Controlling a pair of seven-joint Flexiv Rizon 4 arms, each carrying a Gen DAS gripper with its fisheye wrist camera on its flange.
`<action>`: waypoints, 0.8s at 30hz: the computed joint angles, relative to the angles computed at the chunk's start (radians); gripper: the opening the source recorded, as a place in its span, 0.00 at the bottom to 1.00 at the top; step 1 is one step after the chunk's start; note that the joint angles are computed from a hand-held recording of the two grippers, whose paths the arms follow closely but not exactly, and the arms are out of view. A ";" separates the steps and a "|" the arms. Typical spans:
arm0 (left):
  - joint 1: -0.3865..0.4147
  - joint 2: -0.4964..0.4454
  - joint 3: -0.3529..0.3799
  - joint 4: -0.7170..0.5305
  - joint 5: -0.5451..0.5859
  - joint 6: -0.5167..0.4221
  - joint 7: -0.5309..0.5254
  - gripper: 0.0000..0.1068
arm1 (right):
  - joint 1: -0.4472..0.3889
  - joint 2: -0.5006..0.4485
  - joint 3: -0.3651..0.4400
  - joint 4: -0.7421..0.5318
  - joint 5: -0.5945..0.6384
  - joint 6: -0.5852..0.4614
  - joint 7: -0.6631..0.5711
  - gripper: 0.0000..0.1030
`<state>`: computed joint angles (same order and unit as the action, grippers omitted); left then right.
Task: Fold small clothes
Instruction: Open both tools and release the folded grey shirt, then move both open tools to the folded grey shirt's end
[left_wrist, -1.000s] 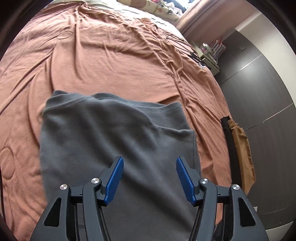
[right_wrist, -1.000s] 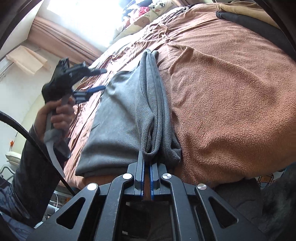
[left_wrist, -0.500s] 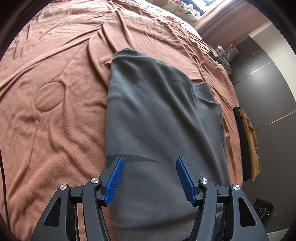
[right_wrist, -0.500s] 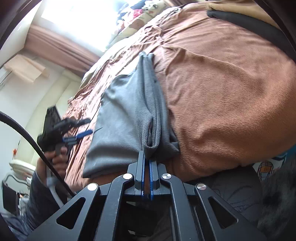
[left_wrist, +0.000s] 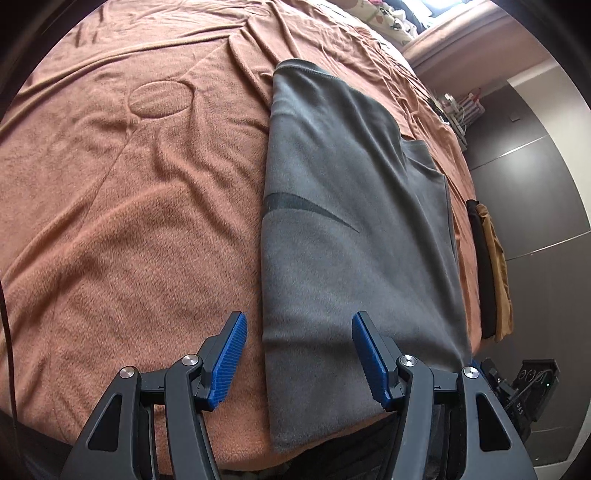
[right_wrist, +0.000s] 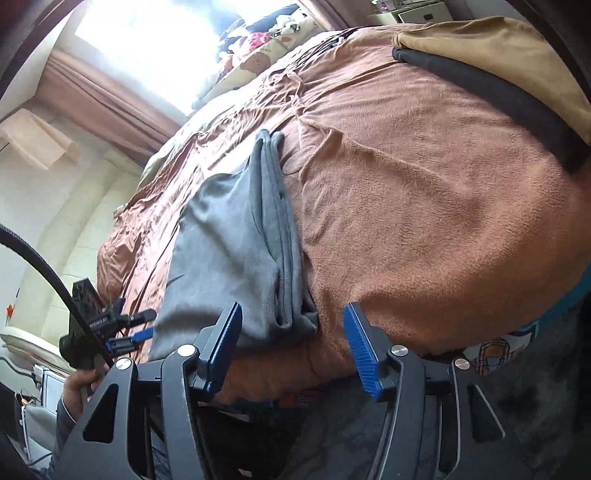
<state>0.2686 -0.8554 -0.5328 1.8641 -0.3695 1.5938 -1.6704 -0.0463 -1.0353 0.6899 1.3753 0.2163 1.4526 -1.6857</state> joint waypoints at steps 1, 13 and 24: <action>0.015 -0.003 -0.019 0.014 0.002 0.013 0.002 0.57 | 0.003 -0.005 0.000 -0.008 -0.003 -0.004 -0.002 0.54; 0.126 -0.054 -0.151 0.118 0.141 0.105 -0.048 0.10 | 0.143 -0.015 -0.156 -0.104 -0.031 -0.112 0.054 0.13; 0.246 0.045 -0.199 0.221 0.251 0.131 -0.099 0.08 | 0.120 0.022 -0.090 -0.075 0.050 -0.152 -0.028 0.09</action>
